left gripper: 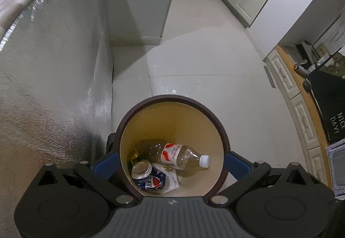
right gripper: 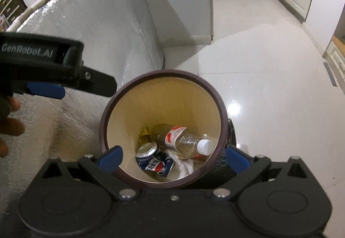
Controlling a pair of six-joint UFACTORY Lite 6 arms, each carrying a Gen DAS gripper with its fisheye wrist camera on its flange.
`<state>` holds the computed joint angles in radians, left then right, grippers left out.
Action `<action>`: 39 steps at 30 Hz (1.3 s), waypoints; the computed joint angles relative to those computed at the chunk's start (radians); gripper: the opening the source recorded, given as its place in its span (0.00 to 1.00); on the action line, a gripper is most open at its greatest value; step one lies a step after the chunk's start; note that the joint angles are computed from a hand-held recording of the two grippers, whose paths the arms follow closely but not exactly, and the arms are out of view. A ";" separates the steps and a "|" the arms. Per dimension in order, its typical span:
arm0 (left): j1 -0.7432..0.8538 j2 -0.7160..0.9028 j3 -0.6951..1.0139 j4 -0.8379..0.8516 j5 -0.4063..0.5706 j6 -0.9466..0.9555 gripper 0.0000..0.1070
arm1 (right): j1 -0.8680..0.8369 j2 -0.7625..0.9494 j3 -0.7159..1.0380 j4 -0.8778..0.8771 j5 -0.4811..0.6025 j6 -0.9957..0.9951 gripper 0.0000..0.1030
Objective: Collect trash
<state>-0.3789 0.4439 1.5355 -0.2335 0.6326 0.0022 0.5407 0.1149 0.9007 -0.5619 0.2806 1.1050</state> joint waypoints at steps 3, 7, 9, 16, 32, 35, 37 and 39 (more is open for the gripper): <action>-0.002 -0.102 -0.076 0.017 -0.013 -0.018 0.96 | 0.026 -0.062 -0.015 -0.064 0.058 0.079 1.00; 0.002 -0.227 -0.152 0.013 -0.007 -0.018 0.96 | 0.080 -0.139 -0.027 -0.117 0.128 0.151 1.00; -0.006 -0.289 -0.179 0.046 -0.005 -0.042 0.96 | 0.109 -0.194 -0.037 -0.127 0.163 0.162 1.00; -0.013 -0.544 -0.301 0.112 0.005 -0.088 0.96 | 0.269 -0.343 -0.035 -0.240 0.352 0.331 1.00; -0.013 -1.105 -0.543 0.382 0.103 -0.258 0.96 | 0.697 -0.540 0.052 -0.389 0.838 0.538 1.00; 0.005 -1.175 -0.584 0.399 0.119 -0.268 0.96 | 0.781 -0.526 0.078 -0.415 0.926 0.565 1.00; -0.002 -1.217 -0.612 0.431 0.135 -0.302 0.96 | 0.837 -0.508 0.095 -0.425 0.986 0.595 1.00; -0.008 -1.255 -0.639 0.460 0.149 -0.324 0.96 | 0.869 -0.496 0.111 -0.424 1.015 0.611 1.00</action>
